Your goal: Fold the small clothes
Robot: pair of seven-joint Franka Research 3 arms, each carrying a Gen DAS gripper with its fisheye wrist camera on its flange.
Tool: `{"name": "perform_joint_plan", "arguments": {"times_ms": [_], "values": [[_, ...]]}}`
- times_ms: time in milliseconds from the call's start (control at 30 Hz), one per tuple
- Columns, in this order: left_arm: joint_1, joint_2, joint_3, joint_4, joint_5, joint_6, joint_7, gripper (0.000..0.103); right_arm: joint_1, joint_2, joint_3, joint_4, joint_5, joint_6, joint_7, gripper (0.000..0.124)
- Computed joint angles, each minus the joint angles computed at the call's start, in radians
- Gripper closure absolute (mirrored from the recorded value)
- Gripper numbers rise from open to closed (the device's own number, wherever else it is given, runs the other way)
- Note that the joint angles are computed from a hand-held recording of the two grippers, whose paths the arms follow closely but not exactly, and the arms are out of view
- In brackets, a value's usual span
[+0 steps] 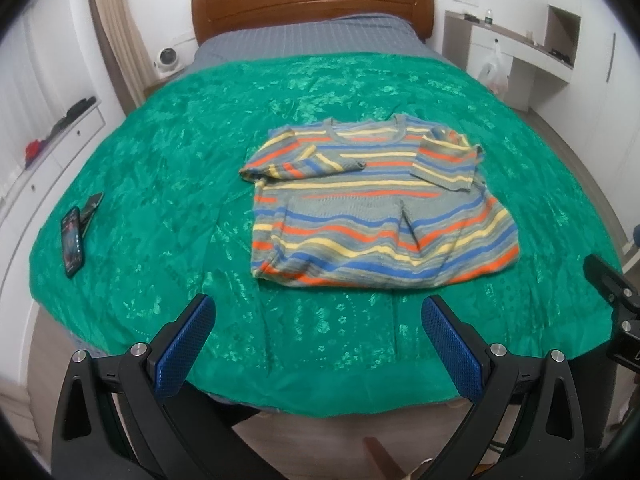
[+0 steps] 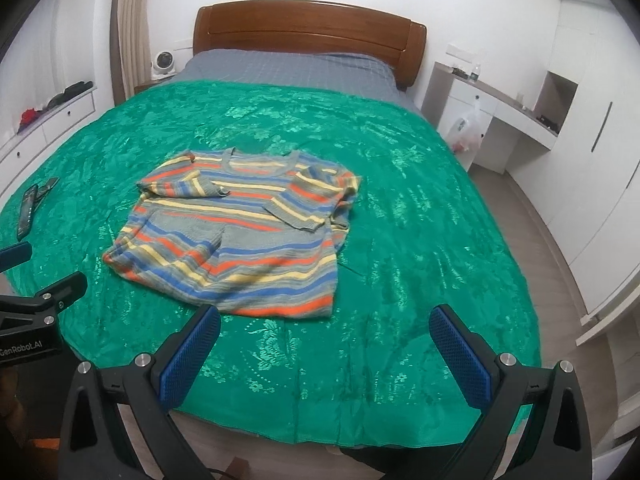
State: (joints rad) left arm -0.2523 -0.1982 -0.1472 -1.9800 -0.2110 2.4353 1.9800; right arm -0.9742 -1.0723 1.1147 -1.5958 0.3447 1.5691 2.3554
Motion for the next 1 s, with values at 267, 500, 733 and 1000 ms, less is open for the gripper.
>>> {"name": "perform_joint_plan", "arguments": {"times_ms": [267,500,733,1000], "values": [[0.003,0.007,-0.003,0.006,0.009,0.001,-0.006,0.000,-0.014,-0.017,-0.006,0.005,-0.009,-0.045,-0.007,0.021],[0.004,0.015,-0.007,0.008,0.017,-0.001,-0.013,0.000,-0.023,-0.027,-0.009,0.005,-0.002,-0.069,-0.009,0.021],[0.008,0.023,-0.010,0.014,0.026,-0.008,-0.025,0.000,-0.028,-0.030,-0.012,0.003,0.010,-0.075,-0.007,0.021],[0.011,0.031,-0.012,0.023,0.030,-0.021,-0.029,0.000,-0.020,-0.027,-0.012,-0.009,0.012,-0.068,-0.003,0.021]]}}
